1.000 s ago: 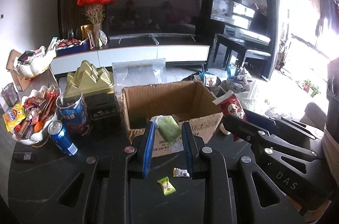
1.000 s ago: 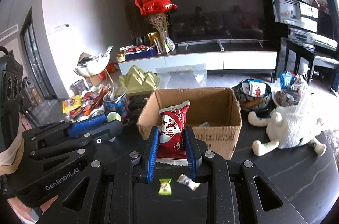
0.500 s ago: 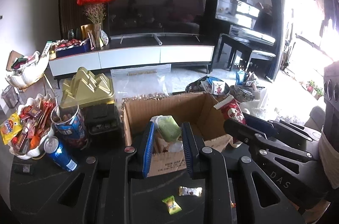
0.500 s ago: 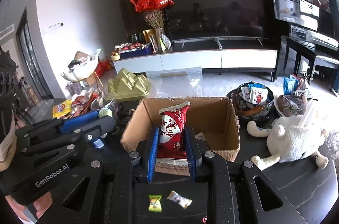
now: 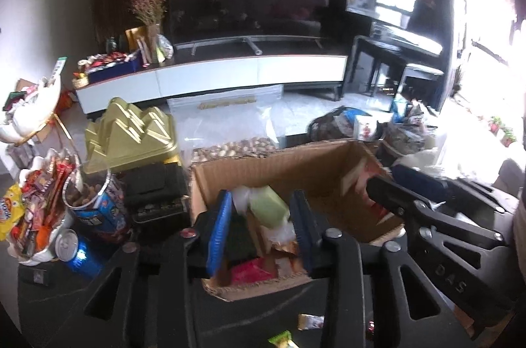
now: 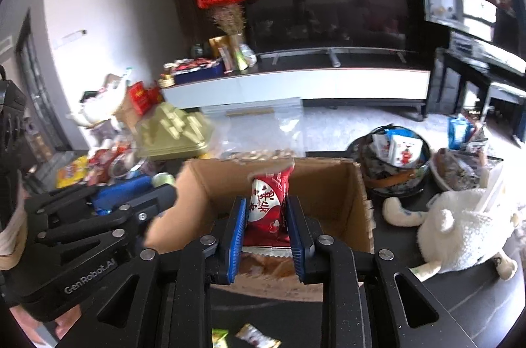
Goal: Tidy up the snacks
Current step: 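Open both grippers to drop the candies into the box, then move both grippers back toward the remaining candies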
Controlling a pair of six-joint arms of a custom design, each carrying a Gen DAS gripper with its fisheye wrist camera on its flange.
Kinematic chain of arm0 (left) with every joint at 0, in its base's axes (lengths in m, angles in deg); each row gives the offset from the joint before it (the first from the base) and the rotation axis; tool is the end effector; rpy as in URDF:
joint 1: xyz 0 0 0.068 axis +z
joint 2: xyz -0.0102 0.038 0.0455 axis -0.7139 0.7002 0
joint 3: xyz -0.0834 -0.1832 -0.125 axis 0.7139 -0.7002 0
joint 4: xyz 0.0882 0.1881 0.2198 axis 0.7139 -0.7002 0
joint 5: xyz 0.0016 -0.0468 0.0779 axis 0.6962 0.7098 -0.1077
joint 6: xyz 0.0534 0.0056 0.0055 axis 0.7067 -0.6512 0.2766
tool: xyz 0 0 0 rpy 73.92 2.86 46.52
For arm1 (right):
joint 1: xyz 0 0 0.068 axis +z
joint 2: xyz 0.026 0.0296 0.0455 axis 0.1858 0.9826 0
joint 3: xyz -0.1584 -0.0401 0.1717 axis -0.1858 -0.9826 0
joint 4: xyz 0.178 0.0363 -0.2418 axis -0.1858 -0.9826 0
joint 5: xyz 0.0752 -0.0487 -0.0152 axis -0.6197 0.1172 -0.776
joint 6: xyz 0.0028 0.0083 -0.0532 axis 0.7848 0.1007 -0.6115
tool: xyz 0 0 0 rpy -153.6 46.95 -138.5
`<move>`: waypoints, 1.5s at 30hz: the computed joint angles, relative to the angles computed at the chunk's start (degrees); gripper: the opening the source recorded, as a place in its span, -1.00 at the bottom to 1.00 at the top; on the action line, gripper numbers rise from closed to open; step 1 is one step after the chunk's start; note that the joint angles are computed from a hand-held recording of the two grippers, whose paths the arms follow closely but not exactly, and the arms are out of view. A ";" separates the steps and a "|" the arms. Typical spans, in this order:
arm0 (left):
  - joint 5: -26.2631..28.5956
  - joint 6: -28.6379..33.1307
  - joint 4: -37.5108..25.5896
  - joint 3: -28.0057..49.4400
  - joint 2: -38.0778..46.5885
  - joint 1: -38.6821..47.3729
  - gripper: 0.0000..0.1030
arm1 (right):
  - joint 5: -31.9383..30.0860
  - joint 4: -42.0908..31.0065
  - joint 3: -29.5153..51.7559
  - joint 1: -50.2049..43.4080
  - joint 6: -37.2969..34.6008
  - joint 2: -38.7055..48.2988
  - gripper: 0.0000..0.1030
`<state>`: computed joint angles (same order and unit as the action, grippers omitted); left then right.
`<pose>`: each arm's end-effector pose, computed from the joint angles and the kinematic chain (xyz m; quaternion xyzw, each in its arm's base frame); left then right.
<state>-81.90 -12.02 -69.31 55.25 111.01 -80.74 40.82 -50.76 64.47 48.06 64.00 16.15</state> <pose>0.2850 -0.1948 0.2245 0.1810 0.8909 -0.0940 0.4058 0.2458 0.1674 0.2143 0.0390 0.8915 0.0473 0.4488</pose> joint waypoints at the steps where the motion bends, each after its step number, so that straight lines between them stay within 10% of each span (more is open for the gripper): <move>1: -0.29 -0.04 -0.24 -0.07 0.08 -0.04 -0.27 | 0.84 -0.18 -0.08 0.11 0.13 0.15 -0.21; 28: -4.23 -5.92 -9.10 -20.20 -31.18 -7.58 -0.08 | 15.08 -15.39 -7.47 20.32 17.46 -13.65 -0.11; 45: -16.68 -9.66 -17.96 -28.78 -46.83 -18.54 0.28 | 21.93 -27.66 -10.24 33.74 38.88 -15.52 0.16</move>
<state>-98.58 -21.68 -87.27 26.47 64.18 -99.28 62.75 -78.42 54.23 81.80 102.88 0.63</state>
